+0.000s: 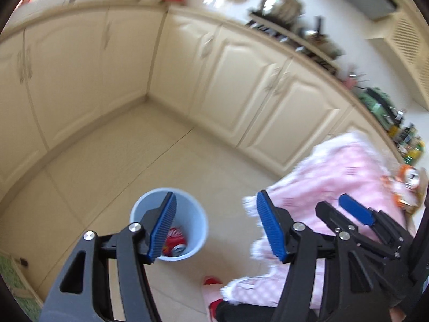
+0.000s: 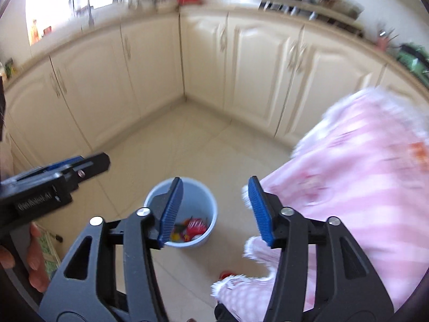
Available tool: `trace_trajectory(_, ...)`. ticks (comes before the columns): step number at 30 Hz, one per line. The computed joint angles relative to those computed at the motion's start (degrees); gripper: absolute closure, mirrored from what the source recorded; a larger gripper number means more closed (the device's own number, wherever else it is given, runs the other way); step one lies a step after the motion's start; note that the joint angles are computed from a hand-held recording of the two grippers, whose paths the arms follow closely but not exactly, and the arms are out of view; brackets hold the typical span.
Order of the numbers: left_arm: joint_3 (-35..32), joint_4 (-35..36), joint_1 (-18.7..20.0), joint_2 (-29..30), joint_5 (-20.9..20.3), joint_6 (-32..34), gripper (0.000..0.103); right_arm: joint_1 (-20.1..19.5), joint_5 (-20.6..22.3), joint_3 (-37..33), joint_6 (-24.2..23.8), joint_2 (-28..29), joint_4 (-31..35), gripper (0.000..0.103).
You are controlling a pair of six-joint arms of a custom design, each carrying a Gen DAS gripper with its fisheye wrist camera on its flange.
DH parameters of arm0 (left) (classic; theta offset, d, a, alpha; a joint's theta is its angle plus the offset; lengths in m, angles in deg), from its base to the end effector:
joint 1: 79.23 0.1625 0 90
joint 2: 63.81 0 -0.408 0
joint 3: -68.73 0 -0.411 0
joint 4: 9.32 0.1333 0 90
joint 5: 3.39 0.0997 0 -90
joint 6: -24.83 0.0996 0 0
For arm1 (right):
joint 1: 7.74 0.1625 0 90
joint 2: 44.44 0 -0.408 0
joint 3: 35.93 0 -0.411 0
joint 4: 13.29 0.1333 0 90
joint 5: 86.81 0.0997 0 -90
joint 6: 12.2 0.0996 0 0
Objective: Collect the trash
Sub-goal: 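Swing both open tools back over the table toward the dark wrapper, then grasp the dark snack wrapper with the left gripper while the right grasps the small paper strip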
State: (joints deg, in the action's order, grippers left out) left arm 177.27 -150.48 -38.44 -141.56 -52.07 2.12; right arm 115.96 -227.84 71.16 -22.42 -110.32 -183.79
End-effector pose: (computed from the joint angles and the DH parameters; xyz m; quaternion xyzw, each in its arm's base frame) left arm -0.2933 -0.5160 0.3154 0.1504 0.9107 -0.3378 0.1839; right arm 0.3754 -0.4621 0.2788 0.1835 -0.8424 0.3796 0.3355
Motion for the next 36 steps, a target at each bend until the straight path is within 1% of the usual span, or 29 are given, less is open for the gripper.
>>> trace_trajectory(2, -0.03, -0.12, -3.69, -0.07, 0.43, 0.81, 0.039, 1.79, -2.79, 2.17, -0.58, -3.57, -1.60, 0.047)
trace_trajectory(4, -0.52, 0.10, -6.32, 0.56, -0.67, 1.31, 0.038, 3.48, -6.39, 4.25, -1.06, -7.10, -3.21, 0.045)
trace_trajectory(5, -1.25, 0.22, -7.69, 1.46, -2.38, 2.09, 0.038, 3.85, -7.45, 4.95, -1.08, -8.63, -3.31, 0.044)
trace_trajectory(8, -4.03, 1.35, -10.92, 5.33, -6.40, 3.53, 0.038, 5.34, -12.43, 8.39, 0.46, -14.68, -3.26, 0.043)
trace_trajectory(9, -4.66, 1.93, -11.86, 6.13, -7.39, 3.90, 0.038, 5.60, -14.97, 9.53, 0.78, -17.00, -3.42, 0.043)
trace_trajectory(11, -5.62, 2.64, -13.90, 8.16, -10.32, 5.22, 0.038, 6.17, -18.38, 11.38, 1.47, -20.47, -3.93, 0.042)
trace_trajectory(15, -11.39, 4.91, -16.40, 15.64, -16.59, 8.02, 0.038, 6.70, -25.65, 14.80, 2.26, -27.73, -5.16, 0.038)
trace_trajectory(16, -12.96, 6.07, -16.81, 17.50, -17.94, 8.50, 0.038, 6.33, -26.48, 15.28, 1.73, -29.30, -5.76, 0.034)
trace_trajectory(17, -15.10, 7.49, -17.27, 19.87, -19.56, 9.34, 0.038, 5.93, -27.84, 16.01, 2.16, -31.12, -5.79, 0.034)
trace_trajectory(19, -17.56, 9.32, -17.72, 22.84, -21.46, 10.67, 0.038, 4.81, -28.63, 17.25, 2.85, -34.26, -5.58, 0.034)
trace_trajectory(21, -20.33, 11.24, -18.45, 26.23, -21.25, 11.40, 0.038, 3.27, -28.46, 18.29, 5.20, -37.93, -2.38, 0.034)
trace_trajectory(22, -21.47, 11.90, -18.63, 27.68, -21.05, 11.67, 0.038, 3.10, -28.42, 18.97, 6.88, -39.82, 0.23, 0.033)
trace_trajectory(24, -24.26, 14.14, -19.08, 30.62, -20.51, 11.14, 0.038, 2.52, -27.58, 19.73, 8.87, -41.64, 2.93, 0.032)
trace_trajectory(27, -27.40, 17.17, -19.20, 33.75, -18.76, 10.41, 0.038, 0.80, -26.00, 20.00, 10.09, -43.91, 6.45, 0.030)
trace_trajectory(30, -30.18, 18.99, -18.88, 36.40, -18.48, 10.09, 0.038, -1.02, -23.71, 19.99, 10.60, -45.32, 8.48, 0.029)
trace_trajectory(31, -31.08, 19.75, -18.92, 37.31, -18.26, 9.99, 0.041, -1.71, -22.95, 19.88, 10.29, -45.66, 8.72, 0.029)
trace_trajectory(32, -31.71, 20.33, -19.07, 38.08, -17.84, 10.40, 0.054, -2.08, -22.49, 19.85, 10.26, -45.91, 8.97, 0.029)
trace_trajectory(34, -32.19, 20.41, -19.79, 39.08, -15.43, 11.49, 0.059, -2.51, -22.10, 19.74, 10.38, -46.10, 9.57, 0.029)
trace_trajectory(35, -32.07, 19.93, -19.96, 39.16, -15.15, 12.14, 0.071, -2.78, -21.66, 19.69, 10.51, -46.28, 9.95, 0.029)
trace_trajectory(36, -32.10, 19.44, -19.91, 39.22, -15.69, 12.70, 0.072, -3.09, -21.13, 19.61, 10.96, -46.56, 10.66, 0.029)
